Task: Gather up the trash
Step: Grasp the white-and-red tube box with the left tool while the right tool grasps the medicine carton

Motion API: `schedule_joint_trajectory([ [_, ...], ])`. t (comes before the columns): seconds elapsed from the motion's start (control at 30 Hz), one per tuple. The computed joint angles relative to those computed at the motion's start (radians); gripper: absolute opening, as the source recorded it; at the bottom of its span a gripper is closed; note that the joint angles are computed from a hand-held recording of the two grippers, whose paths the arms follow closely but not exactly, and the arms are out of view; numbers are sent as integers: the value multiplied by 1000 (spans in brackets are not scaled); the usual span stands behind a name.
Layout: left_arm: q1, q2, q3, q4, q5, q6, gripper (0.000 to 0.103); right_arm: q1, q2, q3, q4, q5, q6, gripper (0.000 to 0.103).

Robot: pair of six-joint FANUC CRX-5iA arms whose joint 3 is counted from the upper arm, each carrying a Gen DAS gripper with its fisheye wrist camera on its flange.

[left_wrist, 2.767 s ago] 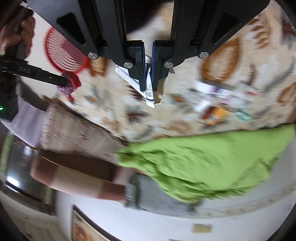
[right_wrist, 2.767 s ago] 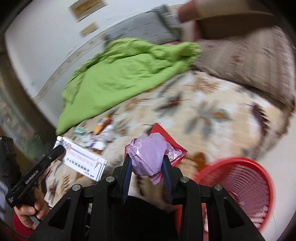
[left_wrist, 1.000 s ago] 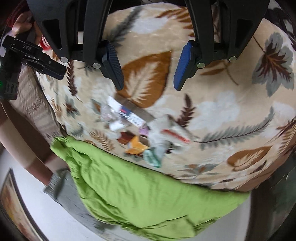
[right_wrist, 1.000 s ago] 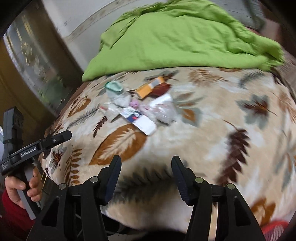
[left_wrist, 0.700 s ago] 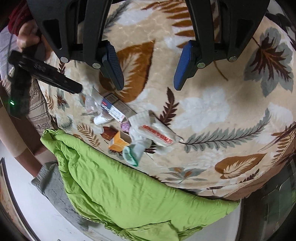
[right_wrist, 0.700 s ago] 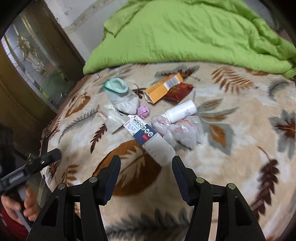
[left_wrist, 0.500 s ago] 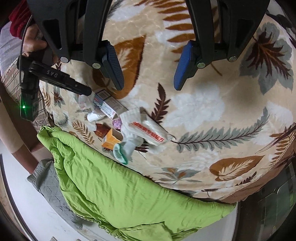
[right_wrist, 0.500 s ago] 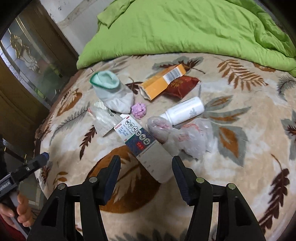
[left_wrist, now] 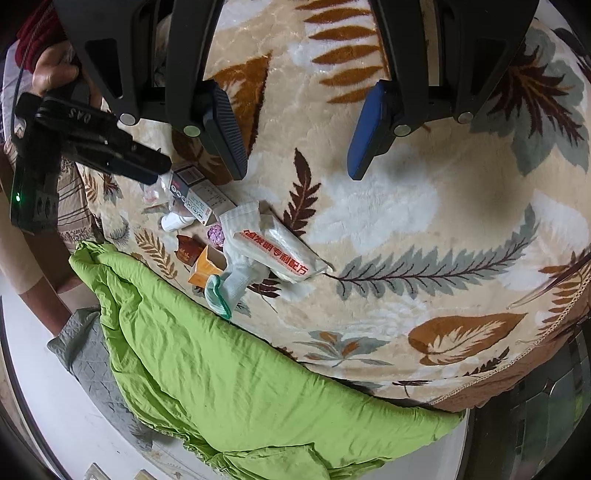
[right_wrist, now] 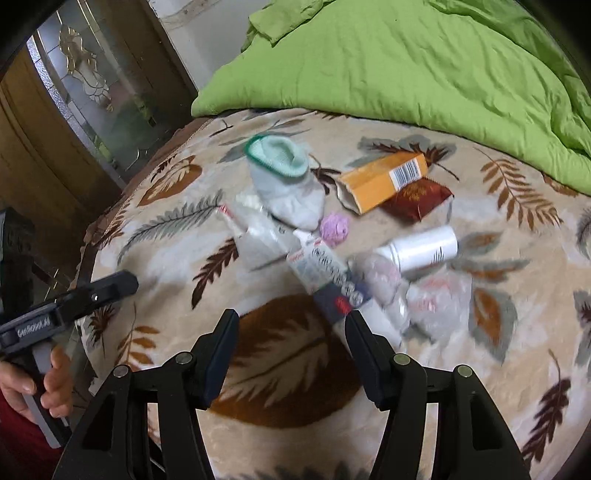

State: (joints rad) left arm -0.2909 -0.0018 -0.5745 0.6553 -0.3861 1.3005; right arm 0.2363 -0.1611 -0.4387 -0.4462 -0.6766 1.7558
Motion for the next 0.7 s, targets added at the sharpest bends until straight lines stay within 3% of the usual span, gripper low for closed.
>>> schedule_joint_trajectory([
  [0.13,-3,11,5,12,0,-15,55,32,55,16,84,45,-17,64],
  [0.33,-8,46,40,2,-8,-15,55,6,163,106,59,-13,99,64],
  [0.43,-11,76,72,-5,-14,-6,55,65,194,87,201,8,7,64],
  [0.53,-14,113,114,-17,-28,15,58,96,178,36,283,57,-85,47],
  [0.7,-29,196,192,30,-47,33,64,52,100,12,156,36,-65,43],
])
